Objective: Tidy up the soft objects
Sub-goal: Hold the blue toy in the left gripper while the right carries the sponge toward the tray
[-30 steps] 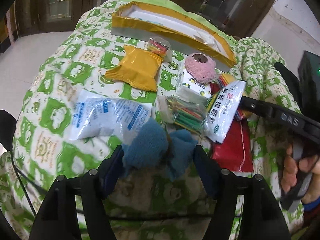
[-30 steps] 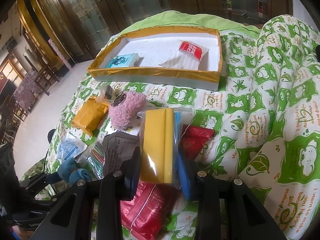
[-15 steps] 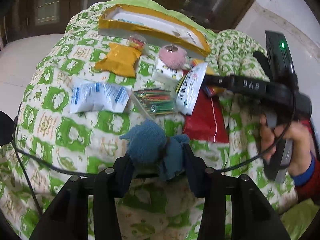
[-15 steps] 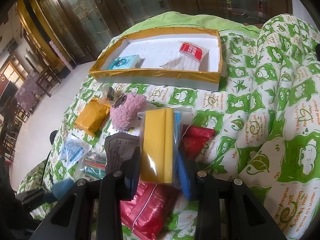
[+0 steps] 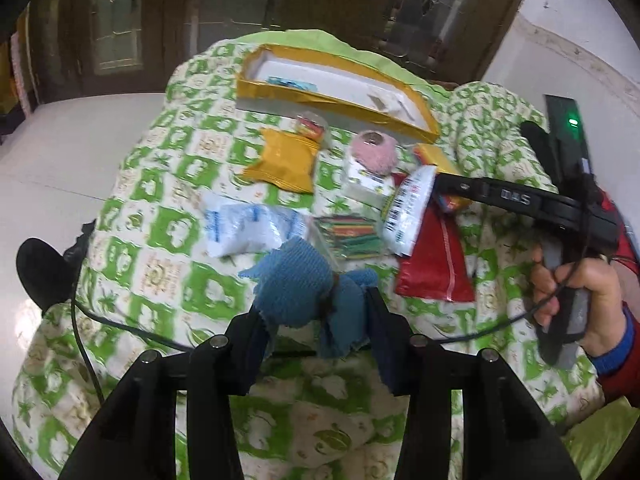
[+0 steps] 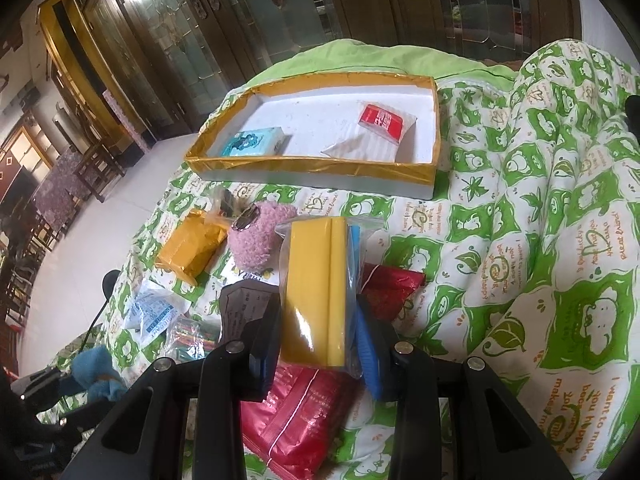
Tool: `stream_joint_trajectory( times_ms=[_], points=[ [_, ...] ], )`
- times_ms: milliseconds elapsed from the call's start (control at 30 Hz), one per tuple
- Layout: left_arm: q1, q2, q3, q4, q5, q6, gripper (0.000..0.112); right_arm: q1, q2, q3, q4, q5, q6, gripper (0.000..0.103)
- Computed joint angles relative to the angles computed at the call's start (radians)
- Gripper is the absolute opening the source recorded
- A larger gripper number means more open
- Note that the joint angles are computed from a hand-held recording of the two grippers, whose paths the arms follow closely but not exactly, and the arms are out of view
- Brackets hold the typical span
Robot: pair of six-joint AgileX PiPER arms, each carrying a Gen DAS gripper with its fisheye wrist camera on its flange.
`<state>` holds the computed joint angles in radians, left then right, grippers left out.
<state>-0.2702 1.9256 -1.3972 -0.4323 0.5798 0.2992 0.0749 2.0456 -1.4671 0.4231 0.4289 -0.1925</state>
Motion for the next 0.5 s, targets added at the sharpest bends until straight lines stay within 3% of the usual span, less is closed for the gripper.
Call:
stream_joint_trajectory(
  times_ms=[500],
  points=[
    [-0.053, 0.195, -0.315, 0.205, 0.070, -0.263, 0.045, 0.003, 0.001, -0.002, -0.040, -0.002, 0.036, 0.037]
  ],
)
